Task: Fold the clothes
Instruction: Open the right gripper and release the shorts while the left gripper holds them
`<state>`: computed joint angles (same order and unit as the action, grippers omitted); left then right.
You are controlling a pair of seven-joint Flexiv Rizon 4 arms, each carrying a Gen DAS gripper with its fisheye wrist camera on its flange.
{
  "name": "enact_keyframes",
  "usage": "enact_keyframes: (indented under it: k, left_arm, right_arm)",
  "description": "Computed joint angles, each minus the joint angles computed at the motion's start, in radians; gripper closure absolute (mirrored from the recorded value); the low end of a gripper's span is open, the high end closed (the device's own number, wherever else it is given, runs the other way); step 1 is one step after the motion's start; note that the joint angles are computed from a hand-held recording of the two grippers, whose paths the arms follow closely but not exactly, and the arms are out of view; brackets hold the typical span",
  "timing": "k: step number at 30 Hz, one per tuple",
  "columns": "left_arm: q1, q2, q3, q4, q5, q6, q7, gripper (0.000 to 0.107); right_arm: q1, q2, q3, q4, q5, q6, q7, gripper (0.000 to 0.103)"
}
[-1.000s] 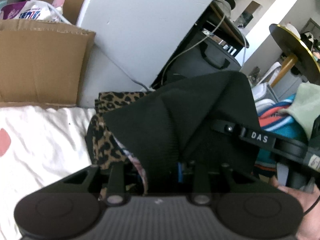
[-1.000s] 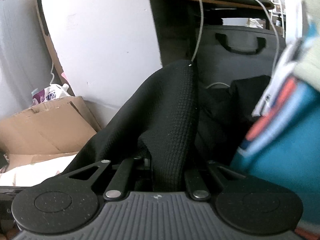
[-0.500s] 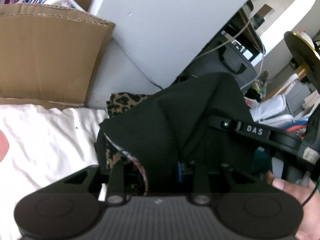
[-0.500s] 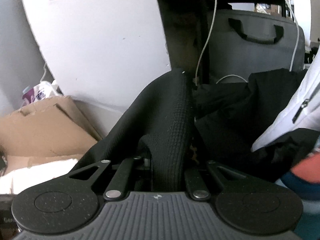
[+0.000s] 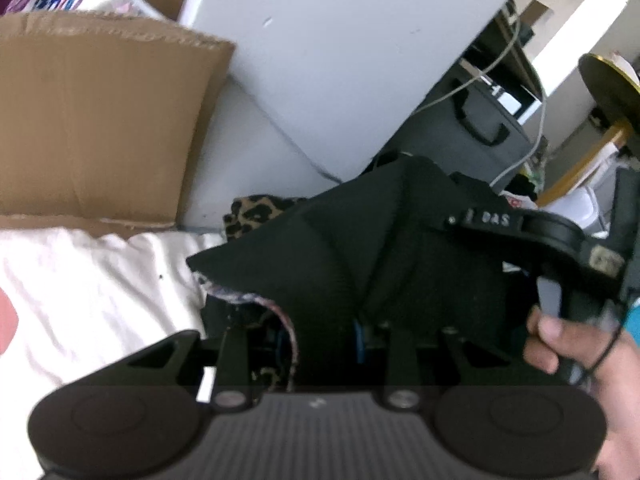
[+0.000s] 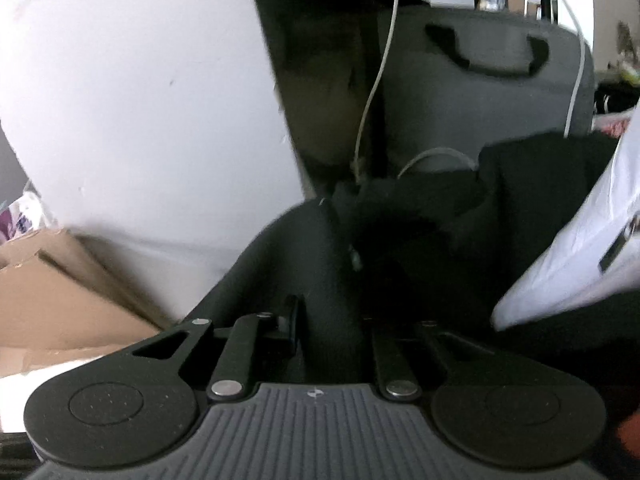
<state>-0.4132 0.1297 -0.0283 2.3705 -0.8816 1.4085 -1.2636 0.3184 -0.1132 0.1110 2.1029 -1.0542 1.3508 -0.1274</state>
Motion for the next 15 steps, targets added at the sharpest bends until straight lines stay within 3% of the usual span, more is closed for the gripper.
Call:
enact_keyframes:
  k: [4, 6, 8, 10, 11, 14, 15]
  left_arm:
    - [-0.046, -0.034, -0.003, -0.008, -0.137, 0.054, 0.149, 0.074]
    - [-0.04, -0.047, -0.01, -0.008, -0.16, 0.059, 0.165, 0.074]
    - [-0.031, -0.051, -0.016, -0.009, -0.172, 0.051, 0.17, 0.074]
    - [-0.025, -0.05, -0.02, -0.011, -0.185, 0.036, 0.179, 0.074]
    - [-0.022, -0.049, -0.021, -0.012, -0.19, 0.028, 0.183, 0.074]
    - [-0.001, -0.037, -0.016, -0.014, -0.159, -0.016, 0.172, 0.071]
    - [0.007, -0.034, -0.014, -0.015, -0.152, -0.029, 0.164, 0.065]
  right_arm:
    - [0.006, -0.001, 0.004, -0.017, -0.006, -0.065, -0.055, 0.087]
    - [0.007, 0.009, -0.002, -0.013, -0.062, -0.086, -0.024, 0.087]
    - [-0.003, 0.023, -0.014, -0.006, -0.183, -0.087, 0.054, 0.079]
    - [-0.018, 0.038, -0.017, -0.012, -0.335, -0.117, 0.151, 0.06]
    - [-0.027, 0.044, -0.013, -0.016, -0.4, -0.135, 0.19, 0.057]
    - [-0.061, 0.042, -0.005, -0.034, -0.439, -0.052, 0.219, 0.057]
    - [-0.07, 0.043, -0.002, -0.035, -0.454, -0.023, 0.231, 0.057]
